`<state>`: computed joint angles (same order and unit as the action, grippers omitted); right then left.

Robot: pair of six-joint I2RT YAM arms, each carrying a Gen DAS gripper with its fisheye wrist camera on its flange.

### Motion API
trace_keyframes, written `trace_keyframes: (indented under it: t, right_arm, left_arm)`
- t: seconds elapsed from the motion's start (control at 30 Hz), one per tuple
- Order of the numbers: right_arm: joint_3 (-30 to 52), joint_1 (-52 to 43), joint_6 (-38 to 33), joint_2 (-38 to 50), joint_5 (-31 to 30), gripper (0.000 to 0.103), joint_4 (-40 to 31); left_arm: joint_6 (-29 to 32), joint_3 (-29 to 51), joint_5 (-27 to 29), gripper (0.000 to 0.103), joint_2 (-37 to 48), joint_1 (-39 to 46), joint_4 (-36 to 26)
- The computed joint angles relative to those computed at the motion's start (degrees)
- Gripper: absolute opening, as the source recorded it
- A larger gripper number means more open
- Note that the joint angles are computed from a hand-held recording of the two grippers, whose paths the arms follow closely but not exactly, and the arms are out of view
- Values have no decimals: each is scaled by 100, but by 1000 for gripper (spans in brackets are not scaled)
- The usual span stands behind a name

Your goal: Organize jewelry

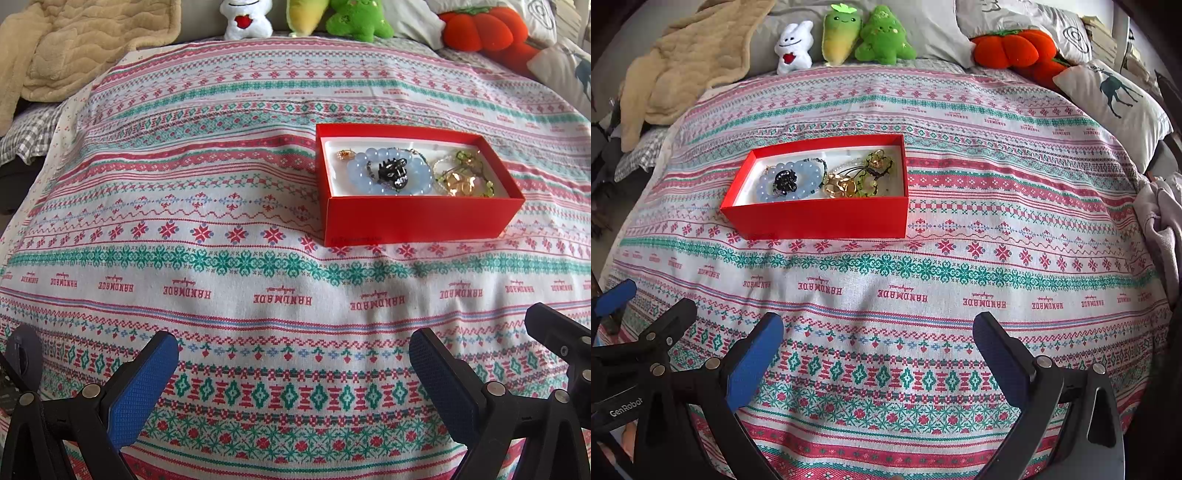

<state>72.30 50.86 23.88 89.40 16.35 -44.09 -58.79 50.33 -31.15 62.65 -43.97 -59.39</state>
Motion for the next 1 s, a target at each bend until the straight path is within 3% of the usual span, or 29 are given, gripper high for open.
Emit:
trace_keyframes:
  t: [1.0]
  right_arm:
    - [-16,35,12,4,40,103,3]
  left_arm:
    - [-35,-44,6,102,-42,-9,-55]
